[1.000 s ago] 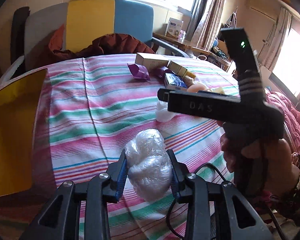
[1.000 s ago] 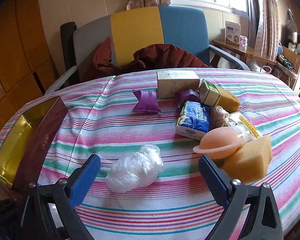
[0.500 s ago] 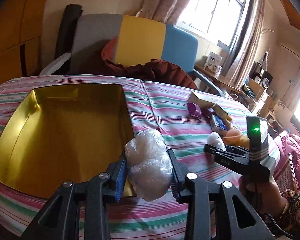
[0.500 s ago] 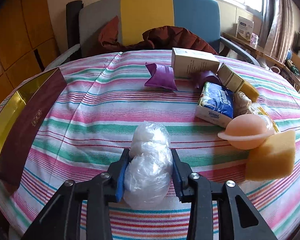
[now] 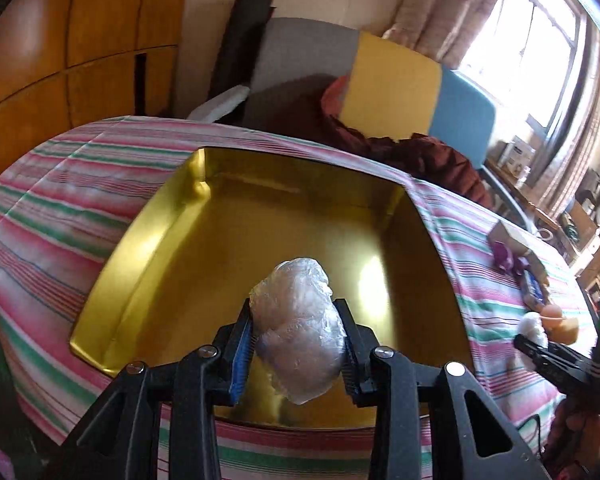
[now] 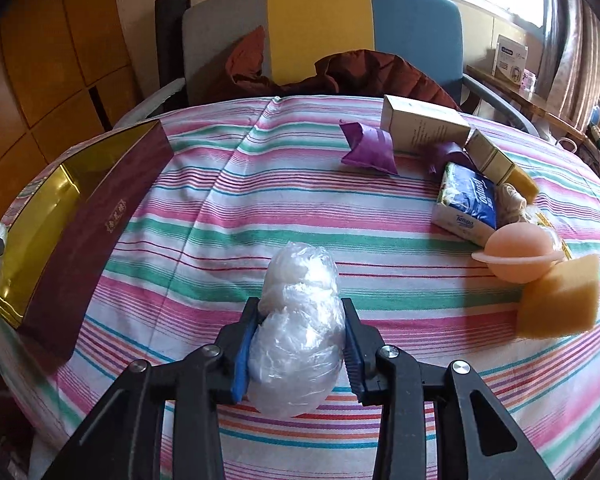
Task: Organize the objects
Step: 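Carry the white bundle with the left tool over the gold tray and release, then carry the second white bundle with the right tool into the gold tray and release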
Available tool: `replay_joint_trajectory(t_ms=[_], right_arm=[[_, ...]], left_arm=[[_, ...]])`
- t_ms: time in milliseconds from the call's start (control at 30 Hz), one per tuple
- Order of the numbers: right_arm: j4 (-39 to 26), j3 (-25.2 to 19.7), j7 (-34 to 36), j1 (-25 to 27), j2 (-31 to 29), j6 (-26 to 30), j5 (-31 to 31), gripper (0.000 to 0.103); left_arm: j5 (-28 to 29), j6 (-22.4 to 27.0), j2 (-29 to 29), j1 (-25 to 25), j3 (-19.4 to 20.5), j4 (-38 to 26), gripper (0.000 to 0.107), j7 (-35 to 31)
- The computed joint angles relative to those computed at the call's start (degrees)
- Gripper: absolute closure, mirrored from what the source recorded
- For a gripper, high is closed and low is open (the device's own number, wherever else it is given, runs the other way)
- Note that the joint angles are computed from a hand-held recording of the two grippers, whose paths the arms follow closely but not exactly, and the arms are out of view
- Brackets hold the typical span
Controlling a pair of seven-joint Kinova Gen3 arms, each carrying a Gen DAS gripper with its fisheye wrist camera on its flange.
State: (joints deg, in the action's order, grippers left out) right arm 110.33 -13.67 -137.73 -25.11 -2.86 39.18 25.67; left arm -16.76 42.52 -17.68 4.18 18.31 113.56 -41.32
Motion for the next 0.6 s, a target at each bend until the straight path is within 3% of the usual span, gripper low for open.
replay_joint_trajectory(t_ms=[200, 367, 533, 600], right_arm=[[-2.09, -1.52, 1.29, -1.32, -1.35, -0.4, 0.03, 0.064], [-4.19, -2.84, 3.15, -2.47, -1.83, -0.85, -0.35, 0.064], [-5.84, -3.93, 5.99, -4.07, -1.54, -2.0, -1.23, 0.064], [-6.84, -4.25, 7.77, -4.89, -0.91, -2.46, -1.75, 0.064]], left_arm=[[-4.23, 5.62, 1.03, -3.2, 1.17, -0.68, 0.061, 4.23], [-4.96, 7.59, 1.1, -2.76, -0.56, -0.99, 0.052, 7.45], [-7.07, 4.54, -4.52, -6.29, 0.81, 2.07, 0.051, 16.78], [-6.65, 3.22, -7.16, -8.63, 1.32, 3.17, 0.046, 19.65]])
